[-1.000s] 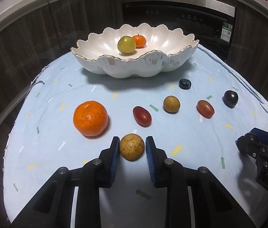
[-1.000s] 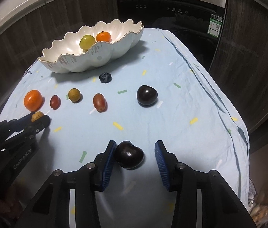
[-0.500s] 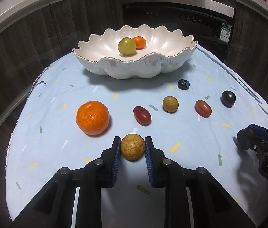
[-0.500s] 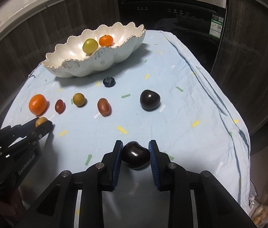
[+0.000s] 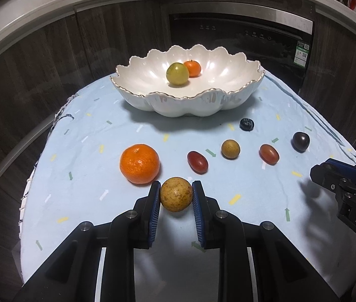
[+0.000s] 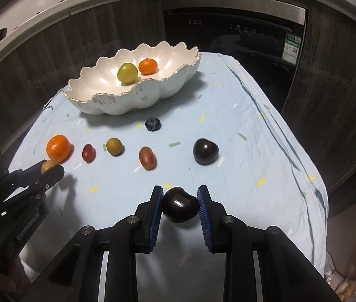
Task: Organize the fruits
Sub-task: 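Carry the brown fruit and dark plum in both tools over the white bowl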
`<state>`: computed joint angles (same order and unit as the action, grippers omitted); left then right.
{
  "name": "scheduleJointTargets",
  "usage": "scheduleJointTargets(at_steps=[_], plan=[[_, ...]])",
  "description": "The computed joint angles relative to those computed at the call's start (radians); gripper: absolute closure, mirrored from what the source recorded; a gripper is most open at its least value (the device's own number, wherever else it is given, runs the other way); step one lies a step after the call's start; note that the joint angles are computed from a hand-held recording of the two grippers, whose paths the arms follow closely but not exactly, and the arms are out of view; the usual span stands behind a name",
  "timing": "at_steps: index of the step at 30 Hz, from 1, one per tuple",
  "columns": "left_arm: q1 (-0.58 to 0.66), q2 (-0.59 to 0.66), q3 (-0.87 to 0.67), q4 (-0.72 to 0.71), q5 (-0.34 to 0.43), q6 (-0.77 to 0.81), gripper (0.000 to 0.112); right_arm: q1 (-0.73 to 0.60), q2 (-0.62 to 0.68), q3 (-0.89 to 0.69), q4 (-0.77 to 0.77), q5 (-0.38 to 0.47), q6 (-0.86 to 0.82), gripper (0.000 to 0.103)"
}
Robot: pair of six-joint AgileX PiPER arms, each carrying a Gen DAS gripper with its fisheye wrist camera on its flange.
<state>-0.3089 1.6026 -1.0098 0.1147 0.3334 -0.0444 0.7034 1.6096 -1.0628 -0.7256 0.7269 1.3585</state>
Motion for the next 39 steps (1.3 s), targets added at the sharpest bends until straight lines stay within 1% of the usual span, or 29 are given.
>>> scheduleJointTargets(at_steps=[6, 9, 20, 23, 30, 39], plan=[[0.013, -0.020, -0.007, -0.005, 0.017, -0.001, 0.087, -0.001, -0.003, -0.021, -0.014, 0.010, -0.010, 0.074], [0.009, -0.026, -0.018, 0.035, 0.031, -0.037, 0.087, 0.004, -0.007, -0.032, -0.031, 0.019, -0.009, 0.073], [0.026, -0.037, -0.079, -0.005, 0.067, -0.001, 0.087, 0.000, -0.005, -0.092, -0.066, 0.034, -0.049, 0.074], [0.035, -0.029, -0.114, -0.034, 0.087, 0.019, 0.087, -0.012, 0.003, -0.119, -0.069, 0.029, -0.074, 0.074], [0.053, -0.002, -0.193, -0.040, 0.112, 0.024, 0.087, -0.035, 0.031, -0.197, -0.064, 0.022, -0.134, 0.073], [0.060, 0.061, -0.341, -0.056, 0.184, 0.041, 0.087, -0.073, 0.077, -0.324, 0.000, 0.027, -0.261, 0.074]])
